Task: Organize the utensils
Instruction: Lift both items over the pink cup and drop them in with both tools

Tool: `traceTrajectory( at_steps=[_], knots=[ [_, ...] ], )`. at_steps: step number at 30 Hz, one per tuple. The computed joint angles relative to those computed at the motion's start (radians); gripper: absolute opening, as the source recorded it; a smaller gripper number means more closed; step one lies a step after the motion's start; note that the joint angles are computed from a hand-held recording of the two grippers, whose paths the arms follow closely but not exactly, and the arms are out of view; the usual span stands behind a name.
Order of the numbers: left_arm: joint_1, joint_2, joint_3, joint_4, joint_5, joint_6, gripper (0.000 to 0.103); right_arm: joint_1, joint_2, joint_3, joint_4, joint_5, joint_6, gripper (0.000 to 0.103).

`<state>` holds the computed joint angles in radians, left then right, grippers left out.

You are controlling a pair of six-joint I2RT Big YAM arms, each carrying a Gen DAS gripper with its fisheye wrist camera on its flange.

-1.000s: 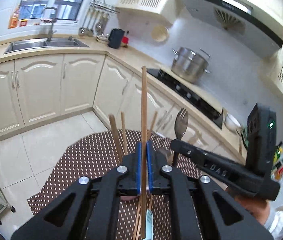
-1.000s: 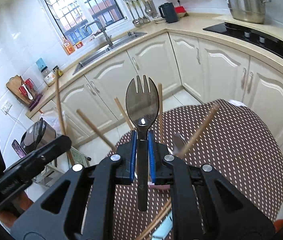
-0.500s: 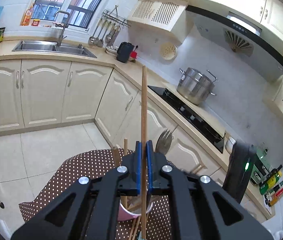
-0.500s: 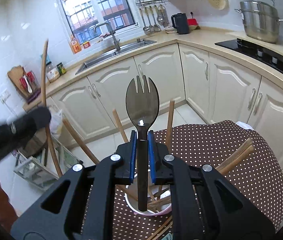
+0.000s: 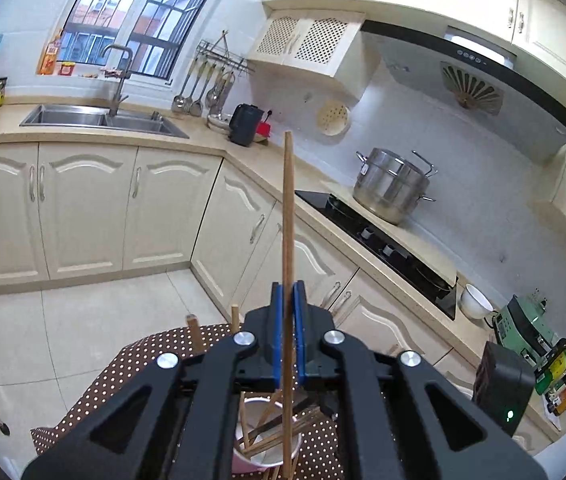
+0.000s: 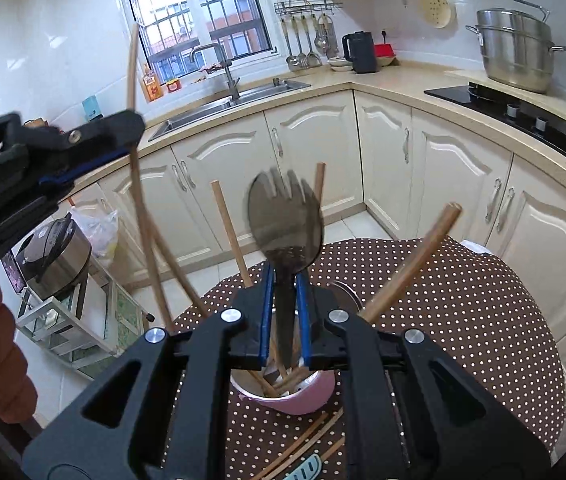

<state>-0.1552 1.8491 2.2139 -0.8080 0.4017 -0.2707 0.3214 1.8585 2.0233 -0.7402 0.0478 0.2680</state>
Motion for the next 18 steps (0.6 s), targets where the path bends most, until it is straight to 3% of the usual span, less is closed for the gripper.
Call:
traceTrajectory(
  at_steps=[12, 18],
  knots=[
    [-0.024, 0.016, -0.024, 0.025, -0.046, 0.01, 0.005, -0.003, -0.06, -0.117, 0.019, -0.024, 0.035, 0.012],
    [-0.04, -0.008, -0.089, 0.082, -0.084, 0.046, 0.005, 0.0, -0.09, -0.148, 0.027, -0.025, 0.043, 0.012]
  ],
)
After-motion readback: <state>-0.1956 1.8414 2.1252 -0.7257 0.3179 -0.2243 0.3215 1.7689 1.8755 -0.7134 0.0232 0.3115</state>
